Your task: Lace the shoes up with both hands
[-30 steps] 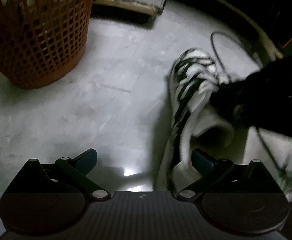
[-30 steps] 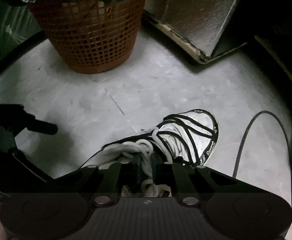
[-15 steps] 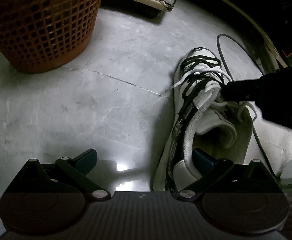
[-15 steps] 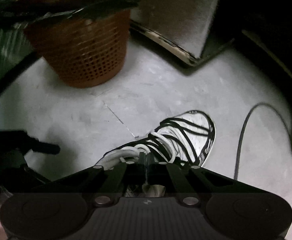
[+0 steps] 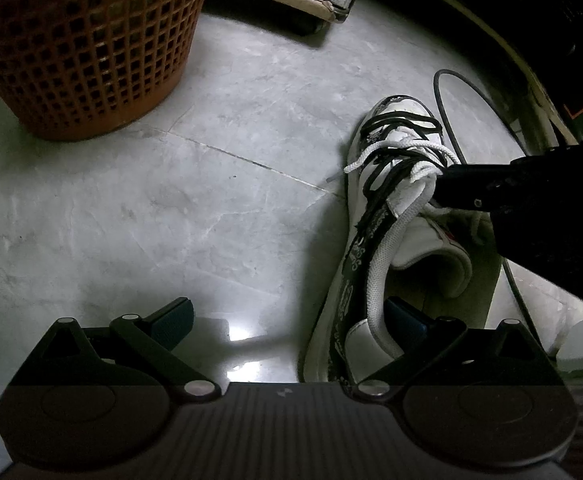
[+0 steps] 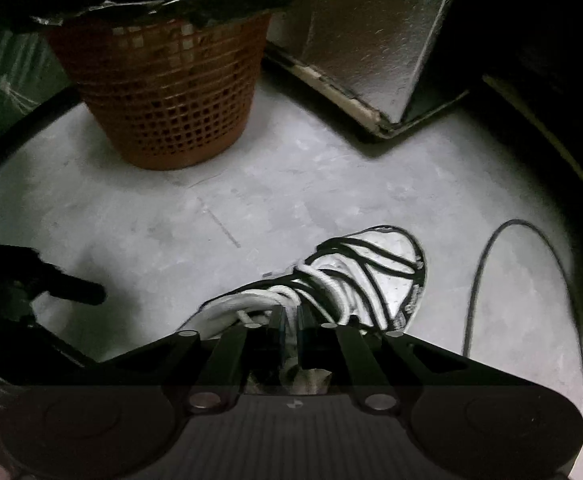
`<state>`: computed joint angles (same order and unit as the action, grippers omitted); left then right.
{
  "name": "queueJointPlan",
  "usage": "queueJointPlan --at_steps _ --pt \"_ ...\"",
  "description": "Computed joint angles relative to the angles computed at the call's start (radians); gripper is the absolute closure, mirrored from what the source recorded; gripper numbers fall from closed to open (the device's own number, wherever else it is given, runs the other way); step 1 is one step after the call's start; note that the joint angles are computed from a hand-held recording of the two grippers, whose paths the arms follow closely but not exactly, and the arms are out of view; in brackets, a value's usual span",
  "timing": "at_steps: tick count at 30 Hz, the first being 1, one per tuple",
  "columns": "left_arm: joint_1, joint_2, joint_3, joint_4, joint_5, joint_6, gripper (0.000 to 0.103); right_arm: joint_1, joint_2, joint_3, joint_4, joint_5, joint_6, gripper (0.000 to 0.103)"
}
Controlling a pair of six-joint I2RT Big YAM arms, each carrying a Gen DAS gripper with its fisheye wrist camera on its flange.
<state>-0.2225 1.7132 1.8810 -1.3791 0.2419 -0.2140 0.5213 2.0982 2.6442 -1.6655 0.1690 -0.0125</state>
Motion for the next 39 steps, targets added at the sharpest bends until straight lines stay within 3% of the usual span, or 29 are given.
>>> queueJointPlan --at_steps 8,17,20,22,23,27,29,35,39 --pt "0.001 -0.013 -0.021 0.021 0.002 0.007 0.000 0.033 -0.091 -0.181 0.145 0.164 0.056 0.096" --pt "0.001 -0.009 -0.015 0.018 0.006 -0.006 0.000 0.028 -0.153 -0.273 0.244 0.217 0.179 0.096" --pt "0.000 -0.008 -0.014 0.016 0.007 -0.002 0.000 0.029 -0.195 -0.340 0.318 0.258 0.230 0.099" --pt "0.002 -0.011 -0.019 0.017 0.014 0.002 0.000 0.035 -0.240 -0.397 0.442 0.361 0.228 0.097" --pt "0.003 -0.012 -0.022 0.019 0.017 0.001 0.000 0.026 -0.236 -0.373 0.454 0.361 0.241 0.097" --pt "0.001 -0.007 -0.017 0.016 0.016 -0.001 0.000 -0.033 -0.160 -0.185 0.330 0.163 0.245 0.093" --pt "0.000 -0.005 -0.012 0.011 0.011 0.001 0.000 -0.041 -0.103 -0.082 0.218 0.091 0.204 0.089" --pt "-0.003 -0.009 -0.013 0.011 0.002 -0.002 0.000 -0.003 -0.089 -0.107 0.137 -0.014 0.074 0.089" --pt "-0.003 -0.008 -0.012 0.012 0.002 -0.002 0.000 -0.009 -0.074 -0.095 0.119 -0.125 0.163 0.089"
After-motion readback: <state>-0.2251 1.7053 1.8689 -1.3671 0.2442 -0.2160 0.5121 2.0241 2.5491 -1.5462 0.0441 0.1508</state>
